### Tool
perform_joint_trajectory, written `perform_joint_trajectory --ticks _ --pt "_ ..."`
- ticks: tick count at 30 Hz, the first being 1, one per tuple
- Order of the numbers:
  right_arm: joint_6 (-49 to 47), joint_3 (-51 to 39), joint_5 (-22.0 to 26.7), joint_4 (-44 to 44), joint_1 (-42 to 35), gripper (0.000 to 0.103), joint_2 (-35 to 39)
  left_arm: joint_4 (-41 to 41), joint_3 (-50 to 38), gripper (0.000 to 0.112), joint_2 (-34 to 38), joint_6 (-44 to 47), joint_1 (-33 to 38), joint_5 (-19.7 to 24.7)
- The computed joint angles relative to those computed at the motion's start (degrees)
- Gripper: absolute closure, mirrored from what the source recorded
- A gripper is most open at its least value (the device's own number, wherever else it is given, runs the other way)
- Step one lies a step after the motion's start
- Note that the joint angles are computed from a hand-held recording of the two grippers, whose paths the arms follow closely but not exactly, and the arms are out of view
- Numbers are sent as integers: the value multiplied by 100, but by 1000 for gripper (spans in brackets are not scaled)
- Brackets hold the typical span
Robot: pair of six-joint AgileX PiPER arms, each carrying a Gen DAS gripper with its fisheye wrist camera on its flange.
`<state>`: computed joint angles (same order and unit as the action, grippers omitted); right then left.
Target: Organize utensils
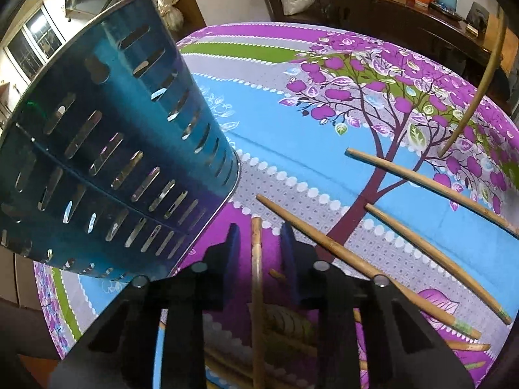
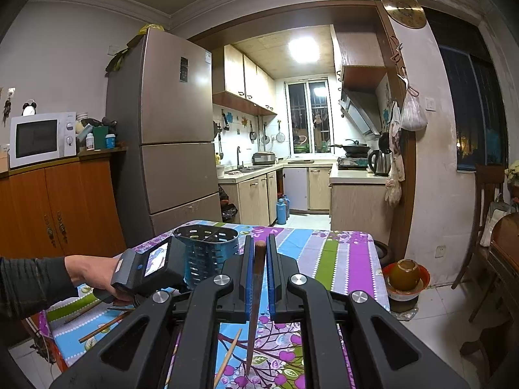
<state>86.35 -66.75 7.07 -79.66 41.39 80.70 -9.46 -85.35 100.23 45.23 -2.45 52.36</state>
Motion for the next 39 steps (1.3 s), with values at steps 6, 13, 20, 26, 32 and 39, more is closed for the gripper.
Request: perform_joint_trajectory --ticks 6,13,20,26,32,39 --pt "-105 -14 -18 109 -5 95 19 -51 -283 98 172 -175 1 350" --pt "-1284 -156 -28 1365 -22 95 100 130 8 107 -23 -289 -190 -124" --pt "-2407 -314 148 2543 63 95 94 -2291 -77 107 -954 831 778 -134" --pt "-2737 -581 487 2813 338 95 107 -4333 271 107 -1816 1753 1674 -43" --pt "-3089 -920 881 3107 629 95 169 -5186 697 107 -2386 2202 2236 89" --pt "-3783 -1605 1373 3686 862 95 382 -5487 614 107 -2630 2203 2611 327"
